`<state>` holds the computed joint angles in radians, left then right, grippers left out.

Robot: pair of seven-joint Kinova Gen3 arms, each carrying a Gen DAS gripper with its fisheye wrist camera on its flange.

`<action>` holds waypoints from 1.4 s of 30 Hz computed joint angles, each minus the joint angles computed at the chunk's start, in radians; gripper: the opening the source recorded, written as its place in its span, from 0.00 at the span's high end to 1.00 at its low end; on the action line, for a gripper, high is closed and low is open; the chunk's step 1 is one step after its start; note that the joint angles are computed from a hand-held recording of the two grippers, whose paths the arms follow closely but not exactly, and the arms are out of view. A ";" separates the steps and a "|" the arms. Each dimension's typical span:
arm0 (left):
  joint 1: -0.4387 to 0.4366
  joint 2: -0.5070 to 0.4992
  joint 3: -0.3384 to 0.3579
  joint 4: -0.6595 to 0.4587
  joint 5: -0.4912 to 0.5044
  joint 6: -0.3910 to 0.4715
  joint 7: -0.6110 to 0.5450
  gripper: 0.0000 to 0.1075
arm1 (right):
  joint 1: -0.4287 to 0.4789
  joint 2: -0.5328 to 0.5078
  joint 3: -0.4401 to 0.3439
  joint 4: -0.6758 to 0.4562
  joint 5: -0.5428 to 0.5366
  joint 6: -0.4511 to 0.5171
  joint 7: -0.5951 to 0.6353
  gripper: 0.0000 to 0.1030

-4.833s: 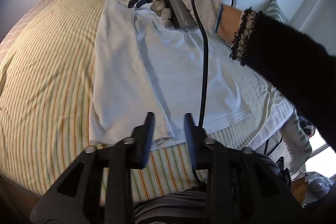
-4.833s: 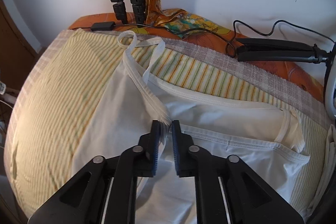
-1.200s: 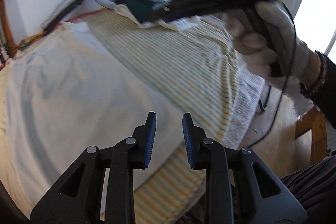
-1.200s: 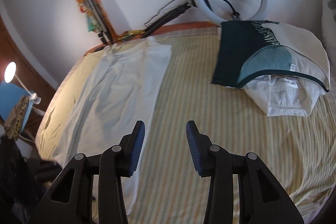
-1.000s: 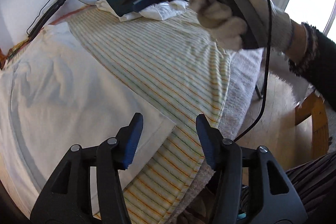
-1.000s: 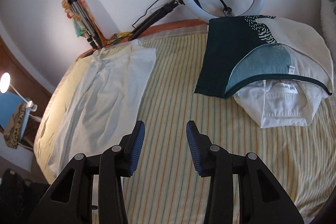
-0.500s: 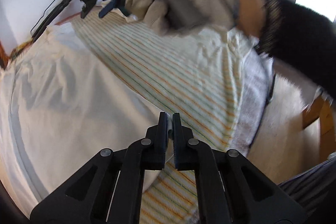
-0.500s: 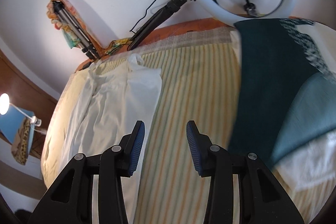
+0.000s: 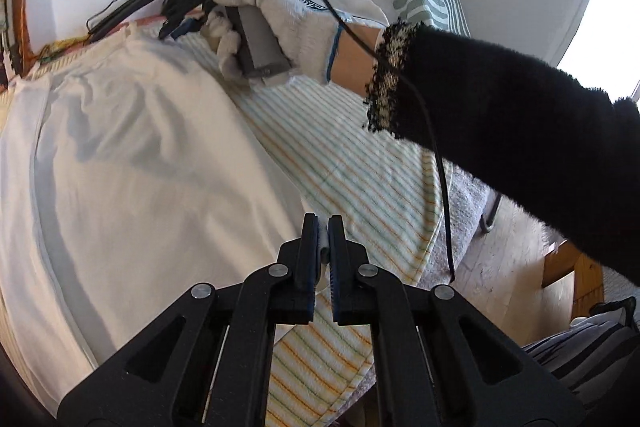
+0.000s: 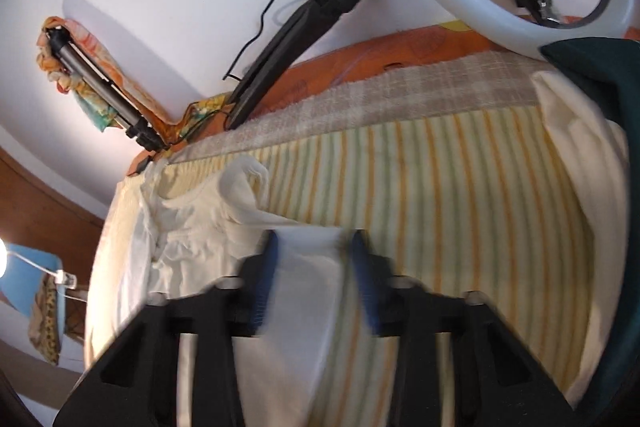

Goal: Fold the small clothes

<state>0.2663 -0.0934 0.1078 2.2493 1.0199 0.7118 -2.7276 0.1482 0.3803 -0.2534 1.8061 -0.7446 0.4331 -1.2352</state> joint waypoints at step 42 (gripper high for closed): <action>-0.360 -0.083 -0.201 0.137 0.055 0.194 -0.176 0.97 | -0.456 -0.138 0.125 -0.078 0.766 0.099 -0.638 0.82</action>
<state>-0.0933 -0.1765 -0.0933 2.3865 1.0748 0.9053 -2.9038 -0.3081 0.2423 -0.1288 1.7286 0.0210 0.5316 -1.8727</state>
